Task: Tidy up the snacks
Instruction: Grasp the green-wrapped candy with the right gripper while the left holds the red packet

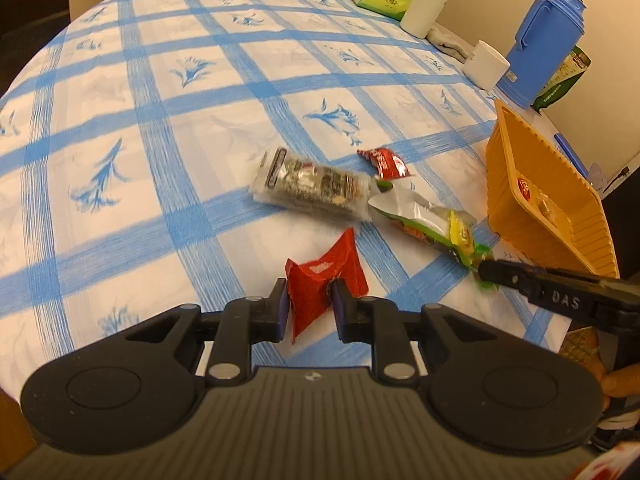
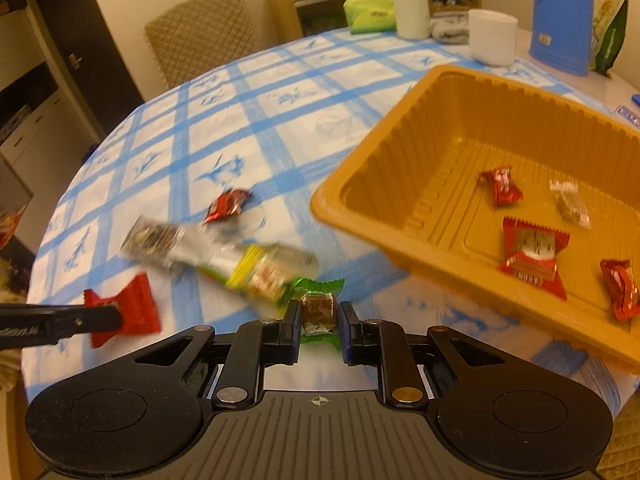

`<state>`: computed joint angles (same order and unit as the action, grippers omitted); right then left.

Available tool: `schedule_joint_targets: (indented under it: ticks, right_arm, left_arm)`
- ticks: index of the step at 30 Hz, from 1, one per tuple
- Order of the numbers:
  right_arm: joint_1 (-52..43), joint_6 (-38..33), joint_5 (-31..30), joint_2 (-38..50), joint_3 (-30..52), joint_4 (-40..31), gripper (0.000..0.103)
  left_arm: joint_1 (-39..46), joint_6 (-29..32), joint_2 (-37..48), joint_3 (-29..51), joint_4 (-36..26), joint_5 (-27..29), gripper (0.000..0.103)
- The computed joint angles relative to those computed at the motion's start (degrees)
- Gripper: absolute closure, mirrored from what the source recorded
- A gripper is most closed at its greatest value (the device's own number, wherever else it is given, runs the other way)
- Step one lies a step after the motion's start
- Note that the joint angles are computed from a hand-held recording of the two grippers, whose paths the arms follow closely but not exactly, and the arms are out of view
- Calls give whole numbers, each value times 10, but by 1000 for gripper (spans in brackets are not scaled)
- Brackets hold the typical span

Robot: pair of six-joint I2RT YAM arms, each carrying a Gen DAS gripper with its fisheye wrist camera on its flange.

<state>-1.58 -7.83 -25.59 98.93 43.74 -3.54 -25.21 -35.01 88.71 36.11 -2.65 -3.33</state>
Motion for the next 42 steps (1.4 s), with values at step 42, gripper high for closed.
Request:
schedule_joint_targets:
  ticks: [42]
  right_arm:
    - [3,-78,-26,-31,-2,-69,50]
  left_arm:
    - [-66,142,73,113,-110,-107,78]
